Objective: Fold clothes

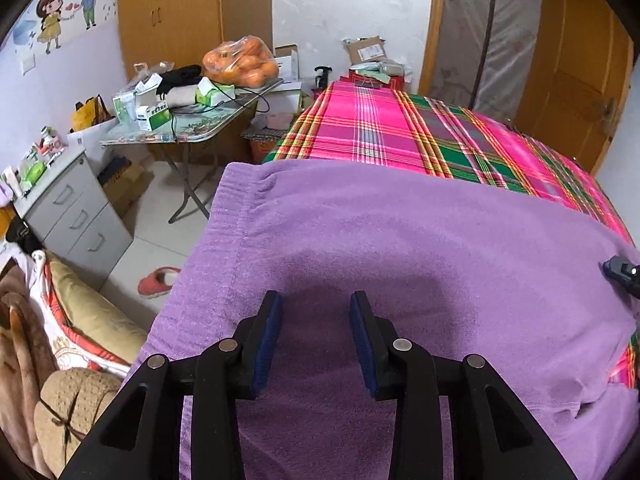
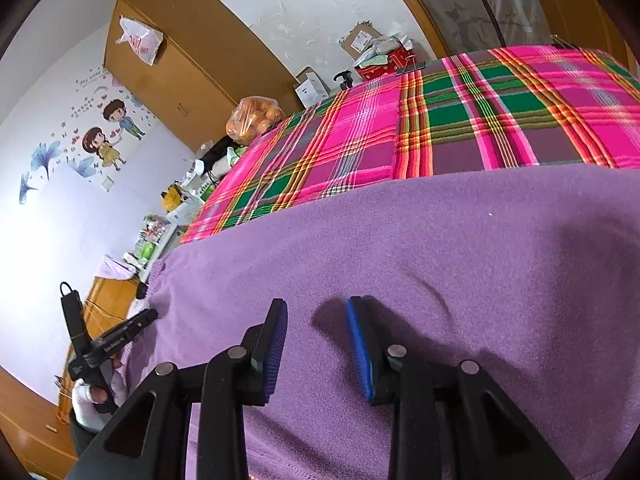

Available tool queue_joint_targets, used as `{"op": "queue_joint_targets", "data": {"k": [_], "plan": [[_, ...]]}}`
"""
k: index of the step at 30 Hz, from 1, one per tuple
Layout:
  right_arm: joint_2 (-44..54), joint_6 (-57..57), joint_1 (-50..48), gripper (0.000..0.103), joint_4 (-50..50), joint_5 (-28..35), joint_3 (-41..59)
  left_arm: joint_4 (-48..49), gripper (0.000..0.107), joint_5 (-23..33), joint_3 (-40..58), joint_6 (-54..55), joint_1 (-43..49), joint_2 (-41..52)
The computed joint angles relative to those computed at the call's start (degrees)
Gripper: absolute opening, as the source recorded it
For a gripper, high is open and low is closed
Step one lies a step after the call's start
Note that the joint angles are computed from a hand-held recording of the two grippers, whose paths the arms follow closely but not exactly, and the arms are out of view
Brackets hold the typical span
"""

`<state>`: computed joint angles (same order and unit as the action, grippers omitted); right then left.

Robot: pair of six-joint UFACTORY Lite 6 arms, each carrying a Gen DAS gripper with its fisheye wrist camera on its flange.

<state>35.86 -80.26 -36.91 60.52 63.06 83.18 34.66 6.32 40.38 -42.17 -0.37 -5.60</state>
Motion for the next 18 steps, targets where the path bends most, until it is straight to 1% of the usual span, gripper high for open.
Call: {"op": "queue_joint_targets", "data": {"k": [3,6,7,8,10,11,12,14,15,17,18], "plan": [[-4.4,-1.9,2.3,0.031,-0.1,-5.6,-4.5,-1.8,0.037,-0.1,0.5,2.4,0.6,0.6],[-14.6,-7.0,8.1,0.032,0.0,-19.7,-15.3,-4.2,0.038,-0.3,0.6,4.9,0.8,0.8],[-18.0,-8.5,10.5,0.033,0.2,-25.1,-18.9,-2.0,0.038,-0.1,0.6,2.5,0.5,0.7],[-21.0,-10.2,13.3,0.038,0.5,-30.5,-22.5,0.1,0.038,0.1,0.5,0.3,0.1,0.7],[-24.3,-12.7,16.8,0.042,1.8,-37.0,-26.4,3.3,0.039,0.6,0.3,-3.0,-0.4,0.4],[-24.6,-12.5,17.4,0.046,2.0,-38.3,-26.8,4.2,0.039,0.7,0.2,-4.1,-0.6,0.3],[-23.9,-11.8,17.0,0.047,1.6,-37.5,-26.0,5.1,0.039,0.8,0.1,-5.0,-0.8,0.2],[-22.6,-10.9,15.9,0.048,1.2,-35.4,-24.6,8.0,0.039,1.2,0.1,-8.1,-1.3,0.3],[-22.7,-10.9,16.0,0.048,1.1,-35.6,-24.6,10.4,0.039,1.6,0.2,-10.4,-1.6,0.4],[-24.3,-11.8,17.6,0.050,1.9,-38.8,-26.5,13.6,0.040,2.5,0.5,-13.4,-2.2,0.6],[-24.6,-11.5,18.5,0.056,2.1,-40.4,-26.9,13.6,0.040,2.6,0.6,-13.4,-2.2,0.6]]}}
